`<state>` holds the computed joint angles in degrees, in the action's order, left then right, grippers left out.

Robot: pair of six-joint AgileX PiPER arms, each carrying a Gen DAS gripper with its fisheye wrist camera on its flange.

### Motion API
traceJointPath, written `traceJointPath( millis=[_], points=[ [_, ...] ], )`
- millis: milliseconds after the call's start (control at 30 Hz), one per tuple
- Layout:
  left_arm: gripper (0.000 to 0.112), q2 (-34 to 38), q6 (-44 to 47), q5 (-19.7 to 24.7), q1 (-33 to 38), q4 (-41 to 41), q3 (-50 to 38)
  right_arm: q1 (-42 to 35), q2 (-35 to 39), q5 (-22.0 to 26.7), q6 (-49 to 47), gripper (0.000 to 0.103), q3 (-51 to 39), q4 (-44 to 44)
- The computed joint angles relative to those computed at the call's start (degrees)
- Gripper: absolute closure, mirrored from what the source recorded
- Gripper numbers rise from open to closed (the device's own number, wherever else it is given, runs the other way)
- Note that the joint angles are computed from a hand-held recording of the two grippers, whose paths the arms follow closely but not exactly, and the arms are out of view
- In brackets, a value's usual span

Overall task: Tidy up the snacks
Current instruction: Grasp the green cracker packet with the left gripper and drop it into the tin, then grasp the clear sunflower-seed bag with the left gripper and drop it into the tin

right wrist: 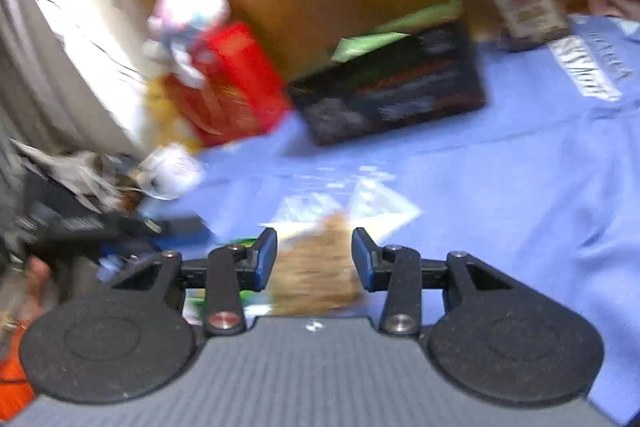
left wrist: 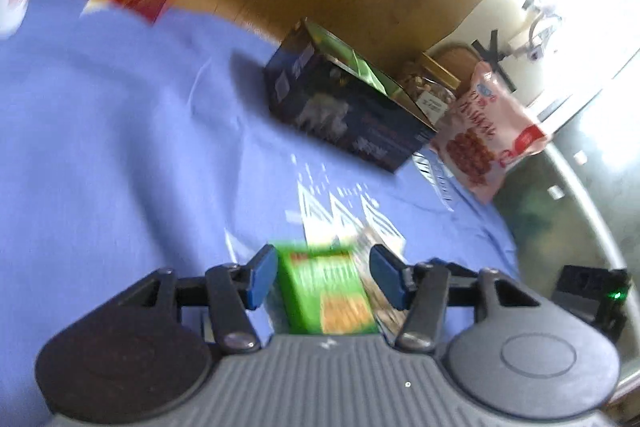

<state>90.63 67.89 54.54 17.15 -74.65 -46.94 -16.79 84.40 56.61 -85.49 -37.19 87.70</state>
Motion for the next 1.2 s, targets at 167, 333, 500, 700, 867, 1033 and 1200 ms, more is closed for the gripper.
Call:
traceJointPath(
  millis=[167,333,500,700,867,1033,1200],
  points=[
    [0.063,0.78,4.09,-1.55,-2.16,-2.01,3.35,19.45,-3.34,-15.62,-4.60,0.058,1.03,-1.28],
    [0.077,-2.17,-0.08,-9.16,-6.05,0.26,1.83,30.61,-4.54,-29.66,-6.44,0.073,0.06,3.78],
    [0.077,-2.12,-3.28,-7.66,-8.38,0.86,-6.47,24.47,-4.34,-25.30,-9.05,0.076,-3.62,7.79],
    [0.077,6.92,-9.99,-11.77,-14.80,0.94,-24.80,21.48,3.89,-27.15,-11.54,0.076,-15.65,11.70],
    [0.077,20.16,-22.77,-12.85,-17.98,8.61,-45.18,22.07,13.96,-31.49,-7.91,0.076,-29.87,8.18],
    [0.077,31.59,-34.99,-10.48,-18.91,17.25,-61.52,22.21,21.87,-33.78,-0.44,0.076,-39.11,-0.71],
    [0.063,32.86,-38.67,-14.44,-20.68,23.99,-61.70,23.30,25.57,-34.67,1.10,0.070,-41.93,-2.55]
  ],
)
